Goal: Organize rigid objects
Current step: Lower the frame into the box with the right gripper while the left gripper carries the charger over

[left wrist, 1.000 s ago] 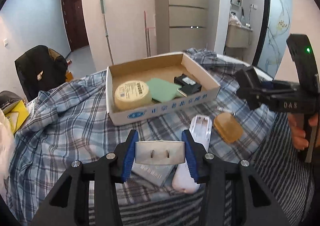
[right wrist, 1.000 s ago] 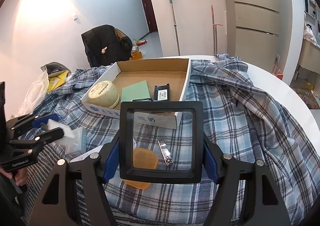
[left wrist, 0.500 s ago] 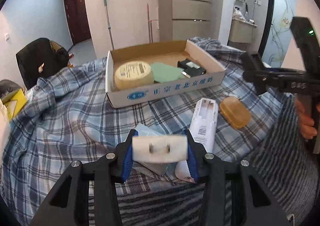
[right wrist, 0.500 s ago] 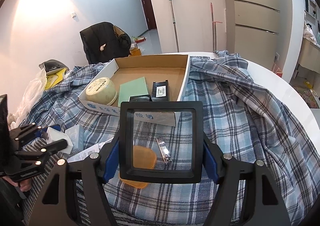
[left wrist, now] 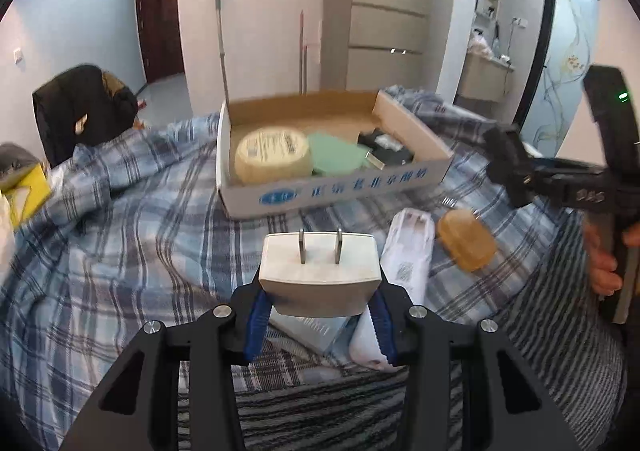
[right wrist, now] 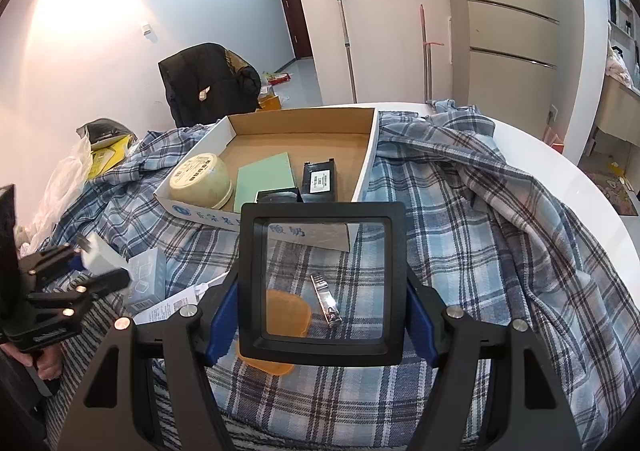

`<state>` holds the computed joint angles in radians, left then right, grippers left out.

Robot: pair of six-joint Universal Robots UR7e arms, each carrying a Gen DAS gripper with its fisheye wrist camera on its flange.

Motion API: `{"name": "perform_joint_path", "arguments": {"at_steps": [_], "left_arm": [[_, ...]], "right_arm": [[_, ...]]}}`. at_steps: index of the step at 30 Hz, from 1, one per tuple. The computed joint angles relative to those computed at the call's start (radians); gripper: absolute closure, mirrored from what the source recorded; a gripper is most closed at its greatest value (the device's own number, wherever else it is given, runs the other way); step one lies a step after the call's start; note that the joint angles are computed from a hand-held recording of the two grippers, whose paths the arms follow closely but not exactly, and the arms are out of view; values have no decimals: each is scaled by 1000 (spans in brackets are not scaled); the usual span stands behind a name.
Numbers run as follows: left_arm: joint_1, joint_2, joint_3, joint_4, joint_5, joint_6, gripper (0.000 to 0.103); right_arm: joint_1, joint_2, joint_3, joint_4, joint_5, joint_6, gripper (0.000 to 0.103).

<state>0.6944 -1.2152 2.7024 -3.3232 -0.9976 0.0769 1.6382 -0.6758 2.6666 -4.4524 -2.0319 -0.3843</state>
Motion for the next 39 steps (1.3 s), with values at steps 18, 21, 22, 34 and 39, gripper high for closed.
{"name": "perform_joint_path", "arguments": {"at_steps": [18, 21, 22, 34, 39], "left_arm": [[-201, -89, -170, 71, 138, -67, 56], [-202, -23, -257, 74, 163, -63, 56], [-195, -8, -287, 91, 161, -60, 56], [28, 166, -384, -120, 51, 82, 56], [103, 230, -426, -103, 50, 90, 56]], "right_arm": [[328, -349, -149, 337, -247, 122, 34], [371, -318, -274, 343, -326, 72, 34], [376, -307, -308, 357, -342, 49, 34], [191, -188, -347, 362, -172, 106, 34], [94, -149, -370, 436, -69, 156, 34]]}}
